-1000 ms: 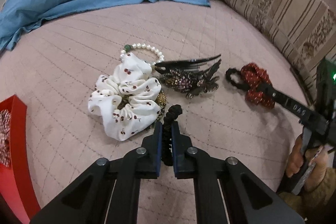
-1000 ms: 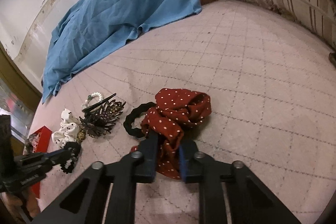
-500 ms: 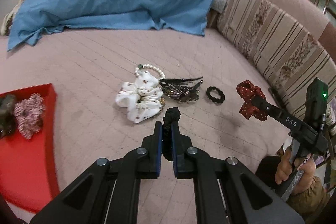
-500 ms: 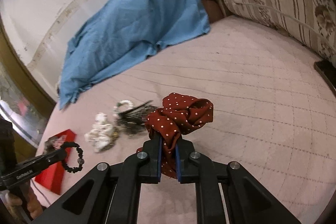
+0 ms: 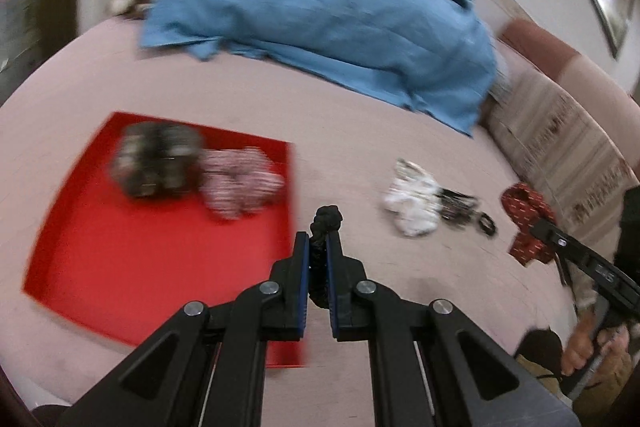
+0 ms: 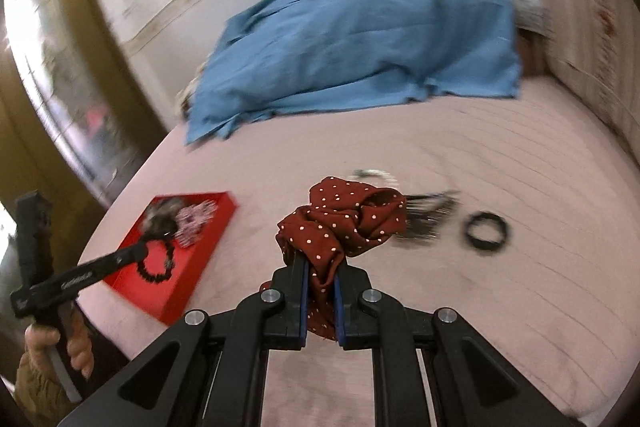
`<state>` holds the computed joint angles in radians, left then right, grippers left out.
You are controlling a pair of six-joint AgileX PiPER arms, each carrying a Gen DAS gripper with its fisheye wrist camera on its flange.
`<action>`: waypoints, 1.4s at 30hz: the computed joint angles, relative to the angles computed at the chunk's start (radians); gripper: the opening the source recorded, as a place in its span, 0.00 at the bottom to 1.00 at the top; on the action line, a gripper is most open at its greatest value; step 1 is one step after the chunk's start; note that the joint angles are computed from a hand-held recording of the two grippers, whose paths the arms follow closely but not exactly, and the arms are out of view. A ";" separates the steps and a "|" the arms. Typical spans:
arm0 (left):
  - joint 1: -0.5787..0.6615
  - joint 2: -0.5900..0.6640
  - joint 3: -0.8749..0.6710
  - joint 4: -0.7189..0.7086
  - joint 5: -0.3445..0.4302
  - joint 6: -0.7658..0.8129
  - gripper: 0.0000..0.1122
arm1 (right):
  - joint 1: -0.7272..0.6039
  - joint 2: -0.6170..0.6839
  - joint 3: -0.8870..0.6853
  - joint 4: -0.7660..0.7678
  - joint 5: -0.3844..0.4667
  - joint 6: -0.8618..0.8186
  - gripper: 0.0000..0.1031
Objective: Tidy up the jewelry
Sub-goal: 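Carry hair tie and polka-dot scrunchie to the tray and release both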
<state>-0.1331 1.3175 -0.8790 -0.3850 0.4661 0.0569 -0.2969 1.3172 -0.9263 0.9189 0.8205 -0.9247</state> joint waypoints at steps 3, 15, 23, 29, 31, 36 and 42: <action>0.128 0.000 0.019 -0.090 0.011 0.123 0.07 | 0.130 0.007 -0.039 -0.051 -0.029 0.073 0.10; 0.399 0.200 -0.066 -0.185 0.037 0.296 0.07 | 0.625 0.272 -0.273 -0.232 -0.120 0.379 0.10; 0.419 0.259 -0.064 -0.225 -0.023 0.362 0.07 | 0.764 0.523 -0.497 -0.300 -0.092 0.546 0.10; 0.475 0.317 -0.103 -0.342 0.010 0.445 0.07 | 0.834 0.614 -0.605 -0.383 -0.078 0.626 0.10; 0.483 0.323 -0.104 -0.358 0.012 0.455 0.07 | 0.853 0.634 -0.625 -0.411 -0.077 0.651 0.10; 0.510 0.303 -0.079 -0.459 0.018 0.553 0.10 | 0.881 0.680 -0.680 -0.477 -0.062 0.707 0.11; 0.553 0.247 -0.022 -0.674 0.035 0.765 0.34 | 0.907 0.699 -0.704 -0.520 -0.051 0.742 0.13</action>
